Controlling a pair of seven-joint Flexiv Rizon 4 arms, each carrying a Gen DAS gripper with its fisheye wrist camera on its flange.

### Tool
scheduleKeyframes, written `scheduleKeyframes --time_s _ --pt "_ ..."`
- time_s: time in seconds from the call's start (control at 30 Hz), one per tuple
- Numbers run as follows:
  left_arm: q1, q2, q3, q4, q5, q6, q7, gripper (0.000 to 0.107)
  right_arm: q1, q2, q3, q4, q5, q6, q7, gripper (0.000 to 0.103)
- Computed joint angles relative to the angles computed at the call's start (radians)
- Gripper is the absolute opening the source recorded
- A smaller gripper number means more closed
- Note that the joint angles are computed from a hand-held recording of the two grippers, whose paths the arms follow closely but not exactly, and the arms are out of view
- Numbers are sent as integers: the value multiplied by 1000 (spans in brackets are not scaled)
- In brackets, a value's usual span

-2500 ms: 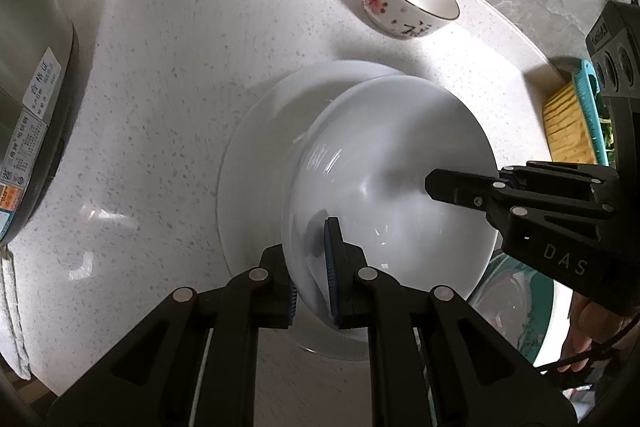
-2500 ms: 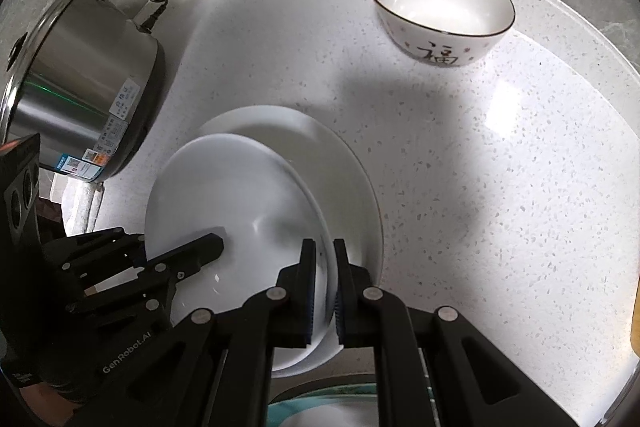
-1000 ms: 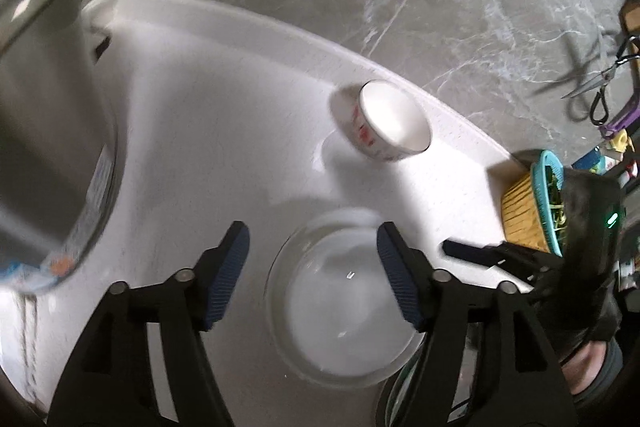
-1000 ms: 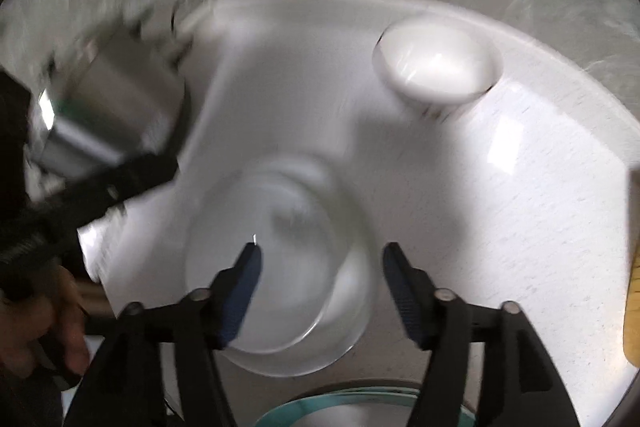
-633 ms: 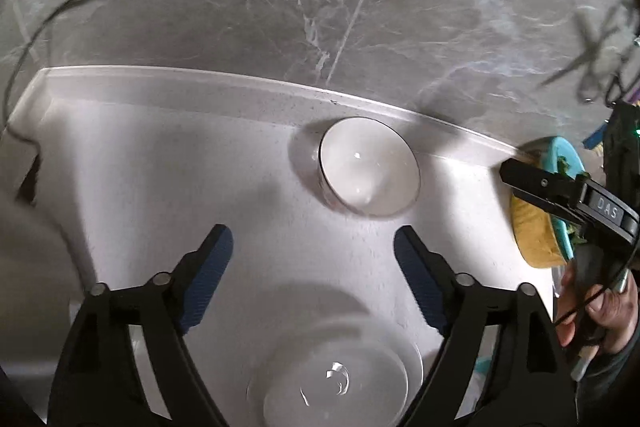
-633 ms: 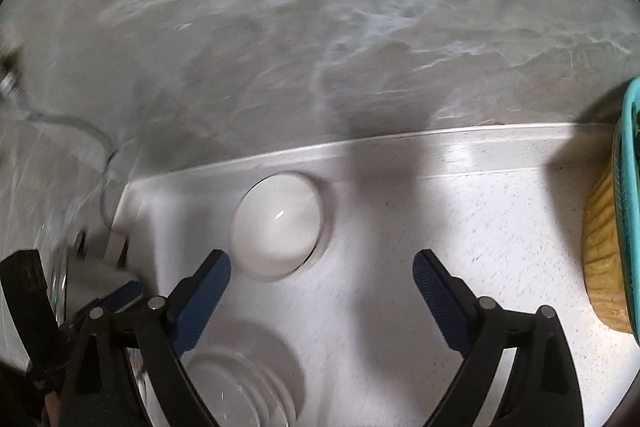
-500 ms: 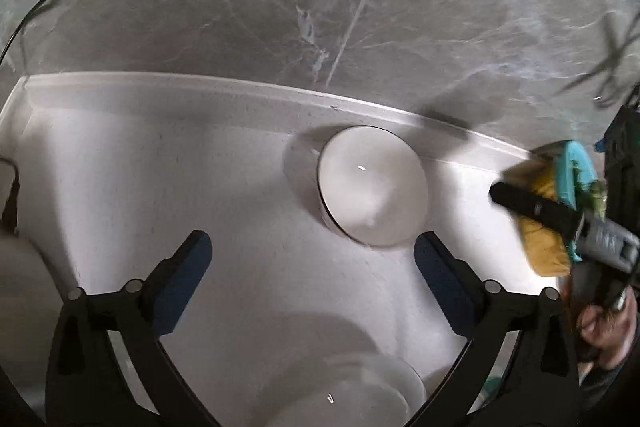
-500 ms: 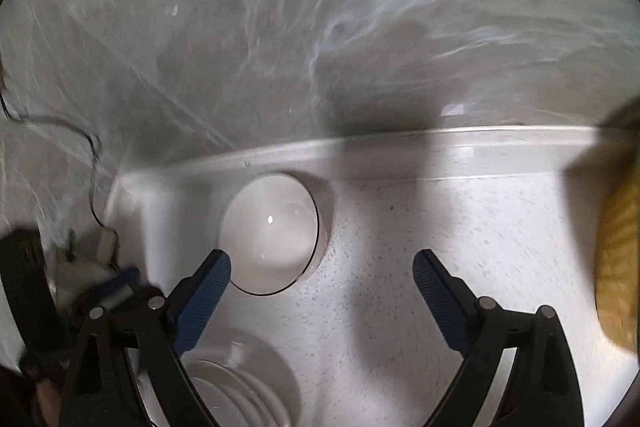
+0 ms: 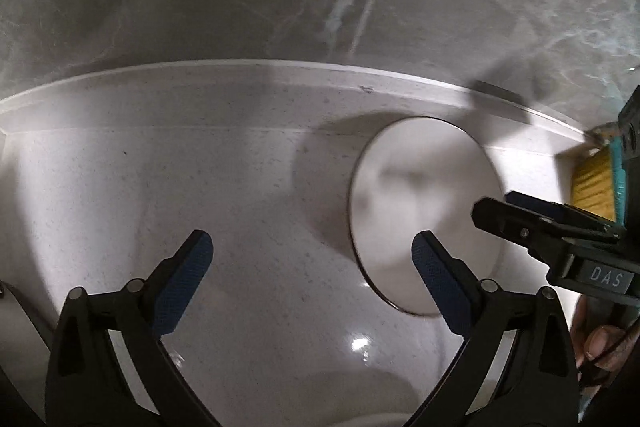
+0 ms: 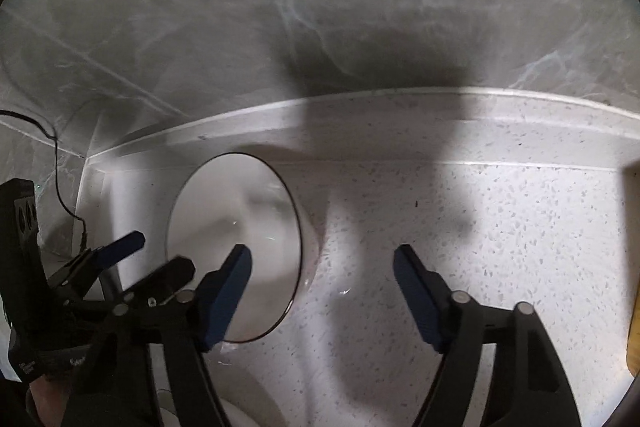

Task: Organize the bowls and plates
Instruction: 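Move both grippers to the rim of the red-rimmed white bowl by the wall, then close the left gripper on the bowl rim while the right gripper grips it too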

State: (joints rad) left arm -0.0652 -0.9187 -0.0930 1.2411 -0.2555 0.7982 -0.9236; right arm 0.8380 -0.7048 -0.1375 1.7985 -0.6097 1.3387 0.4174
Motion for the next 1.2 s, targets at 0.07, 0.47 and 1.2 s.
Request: scheduleKeyframes --time_s 0.07,0.47,1.2 --pt "-5 -14 4 -19 5 -5 -5 85 -22 -16 24 -13 14 7 -22 68" --pt "-26 -82 -1 -109 23 -73 -2 7 -65 -103 86 -142 114 -19 -193 16" --pt "82 274 -55 345 -130 92 140 8 67 68 -6 -26 -32 -26 -130 16"
